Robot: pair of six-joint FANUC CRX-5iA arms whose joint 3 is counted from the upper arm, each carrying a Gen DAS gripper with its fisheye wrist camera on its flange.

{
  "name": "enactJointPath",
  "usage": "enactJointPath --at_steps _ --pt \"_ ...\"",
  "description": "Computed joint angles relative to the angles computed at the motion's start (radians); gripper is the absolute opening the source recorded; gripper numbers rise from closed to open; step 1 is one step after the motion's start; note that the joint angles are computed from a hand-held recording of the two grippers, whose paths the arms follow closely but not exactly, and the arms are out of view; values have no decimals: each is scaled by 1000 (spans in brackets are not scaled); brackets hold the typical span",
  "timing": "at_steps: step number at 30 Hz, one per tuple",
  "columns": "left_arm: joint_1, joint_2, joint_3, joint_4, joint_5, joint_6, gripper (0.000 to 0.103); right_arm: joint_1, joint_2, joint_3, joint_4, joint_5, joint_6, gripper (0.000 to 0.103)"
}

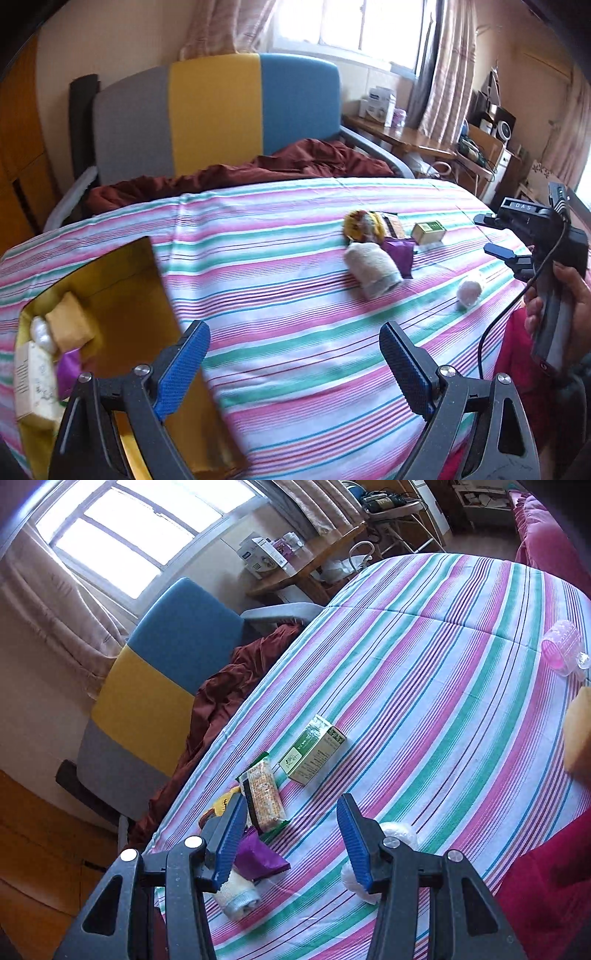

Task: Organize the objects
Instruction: 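Move both tools back toward the remaining items on the cloth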

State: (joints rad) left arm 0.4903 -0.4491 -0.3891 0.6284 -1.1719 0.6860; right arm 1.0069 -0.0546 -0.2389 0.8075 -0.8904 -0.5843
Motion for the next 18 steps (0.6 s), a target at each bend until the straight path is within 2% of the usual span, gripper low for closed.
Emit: enactJointPath --at_steps 9,18 --pt "-249 165 94 -103 87 200 93 -29 -24 -52 2 113 -51 52" --pt "-381 331 209 -195 135 391 94 -30 -15 -35 -48 147 29 52"
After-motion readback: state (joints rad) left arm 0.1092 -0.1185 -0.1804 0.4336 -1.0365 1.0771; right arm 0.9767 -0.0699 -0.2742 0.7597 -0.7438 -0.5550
